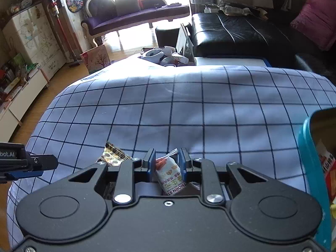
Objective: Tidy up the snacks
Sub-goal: 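Close the right gripper on the white-red packet while the left tool approaches the brown cookie, then lower the left tool onto the brown cookie packet and close on it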
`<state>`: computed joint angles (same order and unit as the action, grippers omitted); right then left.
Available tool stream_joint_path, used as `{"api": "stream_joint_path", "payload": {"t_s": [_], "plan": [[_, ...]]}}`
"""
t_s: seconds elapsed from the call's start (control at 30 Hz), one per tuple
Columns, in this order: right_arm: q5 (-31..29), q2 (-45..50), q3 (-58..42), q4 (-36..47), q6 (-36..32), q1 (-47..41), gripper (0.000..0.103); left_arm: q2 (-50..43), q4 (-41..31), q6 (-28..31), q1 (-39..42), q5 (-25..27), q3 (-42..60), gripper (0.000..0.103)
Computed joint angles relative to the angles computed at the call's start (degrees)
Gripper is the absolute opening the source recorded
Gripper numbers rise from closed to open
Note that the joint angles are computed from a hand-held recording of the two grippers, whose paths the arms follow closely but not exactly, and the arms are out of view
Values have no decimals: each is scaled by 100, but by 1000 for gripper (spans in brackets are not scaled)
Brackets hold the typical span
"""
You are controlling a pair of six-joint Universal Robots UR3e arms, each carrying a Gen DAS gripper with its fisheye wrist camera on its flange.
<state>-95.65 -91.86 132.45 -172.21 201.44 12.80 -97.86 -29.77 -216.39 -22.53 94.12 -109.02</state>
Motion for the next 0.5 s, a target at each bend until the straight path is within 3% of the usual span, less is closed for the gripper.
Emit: {"api": "stream_joint_path", "payload": {"t_s": [0.27,0.5], "plan": [[689,-1267,1088,137,354,-665,30,-261,130,206,-234,-102,250,37],[859,-2060,1621,402,422,-822,30,-637,425,452,-533,-174,525,38]]}}
